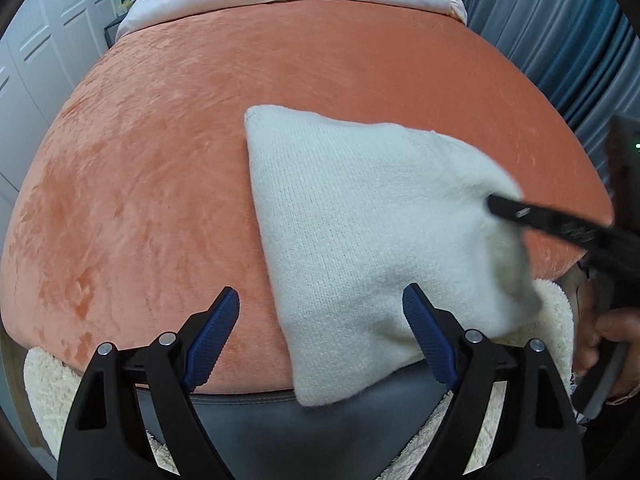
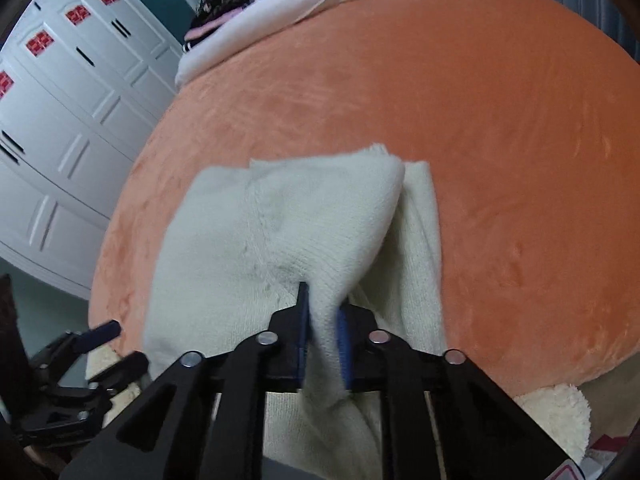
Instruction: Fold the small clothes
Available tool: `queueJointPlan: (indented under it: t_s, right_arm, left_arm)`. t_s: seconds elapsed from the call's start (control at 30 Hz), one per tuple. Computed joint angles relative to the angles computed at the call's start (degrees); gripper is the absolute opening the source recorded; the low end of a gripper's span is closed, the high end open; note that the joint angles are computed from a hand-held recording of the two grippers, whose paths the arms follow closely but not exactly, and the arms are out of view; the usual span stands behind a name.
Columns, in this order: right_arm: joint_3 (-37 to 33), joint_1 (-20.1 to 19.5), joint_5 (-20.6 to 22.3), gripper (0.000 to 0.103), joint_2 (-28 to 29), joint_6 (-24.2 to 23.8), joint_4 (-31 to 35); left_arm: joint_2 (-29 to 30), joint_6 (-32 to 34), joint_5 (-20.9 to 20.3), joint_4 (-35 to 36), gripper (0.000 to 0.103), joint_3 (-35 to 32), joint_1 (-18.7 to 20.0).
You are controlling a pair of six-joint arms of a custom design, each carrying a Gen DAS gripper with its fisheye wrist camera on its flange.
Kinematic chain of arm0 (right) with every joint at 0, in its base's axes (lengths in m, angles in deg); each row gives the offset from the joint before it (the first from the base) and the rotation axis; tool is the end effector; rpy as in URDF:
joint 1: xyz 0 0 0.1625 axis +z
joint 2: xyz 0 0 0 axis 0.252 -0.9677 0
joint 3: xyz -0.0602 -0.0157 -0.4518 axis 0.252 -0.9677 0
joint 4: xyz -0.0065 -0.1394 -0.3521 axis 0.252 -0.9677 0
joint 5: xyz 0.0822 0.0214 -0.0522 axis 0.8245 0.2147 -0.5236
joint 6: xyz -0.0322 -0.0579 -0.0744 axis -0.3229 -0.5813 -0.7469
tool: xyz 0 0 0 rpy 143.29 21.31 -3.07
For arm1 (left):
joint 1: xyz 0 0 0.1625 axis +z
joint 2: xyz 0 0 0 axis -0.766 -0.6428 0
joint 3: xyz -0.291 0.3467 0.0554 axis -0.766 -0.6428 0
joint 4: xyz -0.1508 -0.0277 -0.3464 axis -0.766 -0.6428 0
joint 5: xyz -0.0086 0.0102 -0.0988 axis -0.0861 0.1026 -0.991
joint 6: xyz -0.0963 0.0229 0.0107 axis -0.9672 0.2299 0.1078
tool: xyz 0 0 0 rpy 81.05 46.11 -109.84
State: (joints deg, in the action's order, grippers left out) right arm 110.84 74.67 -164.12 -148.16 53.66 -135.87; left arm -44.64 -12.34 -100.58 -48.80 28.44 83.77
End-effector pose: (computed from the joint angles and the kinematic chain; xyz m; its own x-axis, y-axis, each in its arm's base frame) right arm 0.1039 -0.5645 0.2778 -0.9319 -0.1725 0.3191 -0.2821 0.8977 -0.3385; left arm -0.3254 -0.4598 0.1093 -0.7828 -0.0093 -0.6223 0.2713 0.8948 -0.3547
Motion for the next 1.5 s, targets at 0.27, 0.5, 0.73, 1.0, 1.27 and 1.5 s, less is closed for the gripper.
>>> queueJointPlan:
  t_s: [0.27,0.5,0.73,1.0,1.27,1.5]
  right_arm:
    - [0.9,-5.0,-2.8,0.012,2.1,0.3,-1.5]
    - [1.9,-1.9,-3.4,0.054,-2.3,2.6,-2.0]
    - [2.2,-3.9,-5.1,0.076,-1.0,2.3,-1.2]
    - [0.9,-7.9,3.5,0.086,2.3,3.7,0.2]
    - [1.6,-11.0,11.4,0.095,3.1,2.4,-0.8]
    - [1.4,-10.5,11.7,0.097,4.3,0.5,-2.1]
  left_arm:
    - [3.7,1.9,-1.7,0.7,0.084,-1.5,1.1]
    - [2.8,4.1,-2.9,-7.6,0.087,0.0,0.9]
    - [4.9,2.0,-4.7,-7.1,0.089,-4.2,4.6]
    - [8.2,3.0,-4.8,-5.3,0.096,-8.6,6.6]
    - [11.0,2.9,-2.8,-3.1,0.098,-11.5,7.0]
    - [12.0,3.4,-0.9,-3.3,0.098,-11.9,7.0]
